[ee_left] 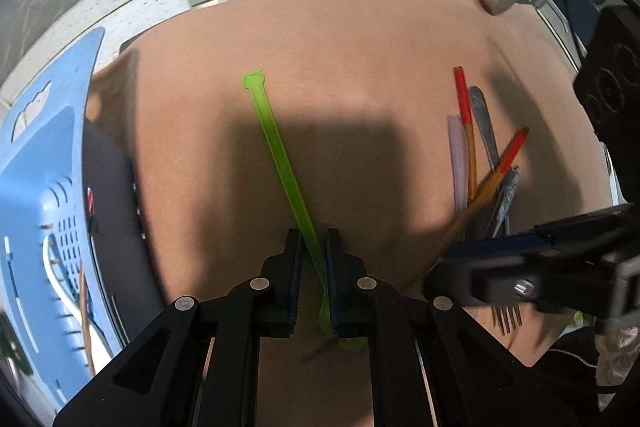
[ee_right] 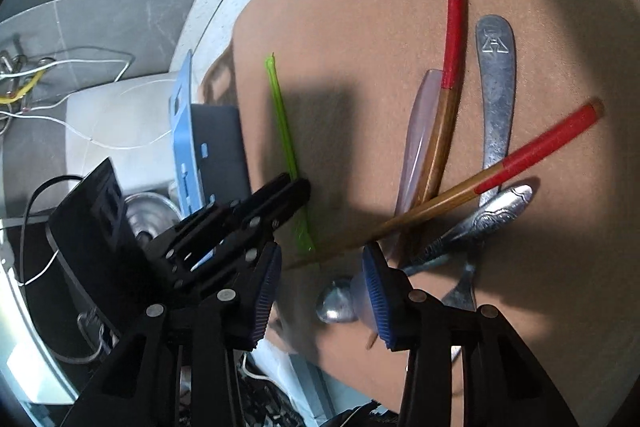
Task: Organize utensils
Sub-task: 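Grasp the green spoon with the left gripper while the right gripper grasps a chopstick, then carry the green spoon and chopstick into the blue basket and release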
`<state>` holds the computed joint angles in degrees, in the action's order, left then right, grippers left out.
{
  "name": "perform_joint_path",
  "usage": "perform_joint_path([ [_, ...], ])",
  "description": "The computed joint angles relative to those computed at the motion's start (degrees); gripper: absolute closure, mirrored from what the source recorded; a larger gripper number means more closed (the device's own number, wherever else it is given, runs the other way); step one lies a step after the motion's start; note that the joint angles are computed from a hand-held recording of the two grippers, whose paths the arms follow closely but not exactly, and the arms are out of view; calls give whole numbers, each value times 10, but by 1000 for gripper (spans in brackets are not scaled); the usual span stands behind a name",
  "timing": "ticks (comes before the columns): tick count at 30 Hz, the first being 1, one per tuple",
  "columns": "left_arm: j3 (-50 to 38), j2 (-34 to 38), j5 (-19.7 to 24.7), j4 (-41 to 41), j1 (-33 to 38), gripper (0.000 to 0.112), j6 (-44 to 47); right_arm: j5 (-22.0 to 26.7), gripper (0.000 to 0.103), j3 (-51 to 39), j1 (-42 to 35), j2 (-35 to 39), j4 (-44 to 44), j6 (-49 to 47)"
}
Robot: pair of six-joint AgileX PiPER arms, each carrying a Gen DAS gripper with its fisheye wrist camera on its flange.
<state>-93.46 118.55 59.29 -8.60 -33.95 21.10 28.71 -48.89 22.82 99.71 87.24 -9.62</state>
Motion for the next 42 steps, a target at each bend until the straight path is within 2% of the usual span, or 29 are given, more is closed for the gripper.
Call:
perform_joint_path([
  [3,11,-4,-4,-16,4,104,20,-19,74,-22,10,13,-71,93],
  [5,21,-10,-6,-28,7,104,33,-24,81,-23,8,21,-80,127],
  [8,49,-25,-23,-34,8,104,52,-23,83,-13,1,25,-41,131],
  [12,74,-41,-22,-53,12,104,83,-31,83,-18,3,25,-65,177],
  [16,114,-63,-39,-65,7,104,96,-27,84,-50,9,26,-203,285],
  [18,125,-68,-41,-78,9,104,96,-19,89,-68,11,27,-275,337],
  [19,130,-71,-44,-82,11,104,96,-12,93,-85,15,30,-330,370],
  [23,136,-75,-59,-72,13,104,80,34,96,-131,21,37,-468,418],
  [30,111,-68,-60,-28,-10,104,36,46,96,-125,4,44,-418,335],
  [36,86,-54,-31,-73,21,107,56,6,97,-71,2,15,-340,278],
  [42,100,-70,-22,-127,68,107,70,-38,97,-9,-2,-22,-215,189],
])
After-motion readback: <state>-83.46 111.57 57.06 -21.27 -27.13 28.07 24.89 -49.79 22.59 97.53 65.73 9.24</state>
